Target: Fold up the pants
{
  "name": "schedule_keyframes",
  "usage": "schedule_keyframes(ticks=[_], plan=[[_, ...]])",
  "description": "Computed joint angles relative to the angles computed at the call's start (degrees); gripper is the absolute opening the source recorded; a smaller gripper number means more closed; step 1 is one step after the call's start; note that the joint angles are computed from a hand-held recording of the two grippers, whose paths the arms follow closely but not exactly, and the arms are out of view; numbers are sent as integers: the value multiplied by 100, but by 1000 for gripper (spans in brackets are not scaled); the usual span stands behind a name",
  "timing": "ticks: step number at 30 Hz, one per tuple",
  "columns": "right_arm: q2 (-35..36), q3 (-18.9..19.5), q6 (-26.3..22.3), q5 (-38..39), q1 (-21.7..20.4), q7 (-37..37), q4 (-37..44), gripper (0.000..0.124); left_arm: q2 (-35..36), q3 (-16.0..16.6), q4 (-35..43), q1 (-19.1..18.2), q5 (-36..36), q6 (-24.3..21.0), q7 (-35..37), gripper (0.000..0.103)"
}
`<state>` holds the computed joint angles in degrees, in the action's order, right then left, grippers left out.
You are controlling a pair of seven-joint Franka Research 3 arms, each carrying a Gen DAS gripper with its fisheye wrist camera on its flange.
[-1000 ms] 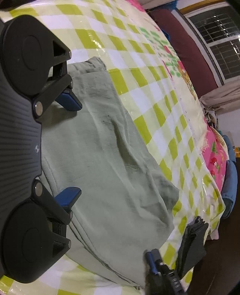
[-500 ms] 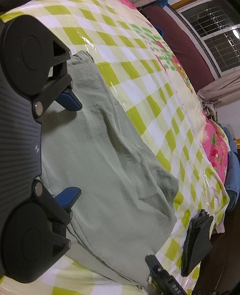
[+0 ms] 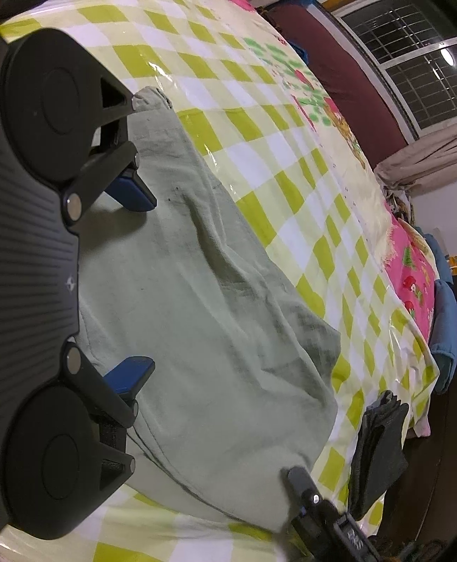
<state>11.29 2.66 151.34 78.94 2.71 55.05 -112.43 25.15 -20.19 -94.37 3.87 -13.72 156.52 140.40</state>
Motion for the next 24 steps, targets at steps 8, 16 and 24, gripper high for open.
schedule_keyframes(ticks=[8,16,24], plan=[[253,209,638,788,140,178,272,7,-12,47,-21,-34,-14,-33,-305,102],[-489,-30,1597,-127,370,1177,-568,5,-282,-488,-442,281,-883,-135,641,102],[-842,-83,2162,-2549,674,3258,-782,5,-405,-471,-604,232,-1597,-155,1375,102]])
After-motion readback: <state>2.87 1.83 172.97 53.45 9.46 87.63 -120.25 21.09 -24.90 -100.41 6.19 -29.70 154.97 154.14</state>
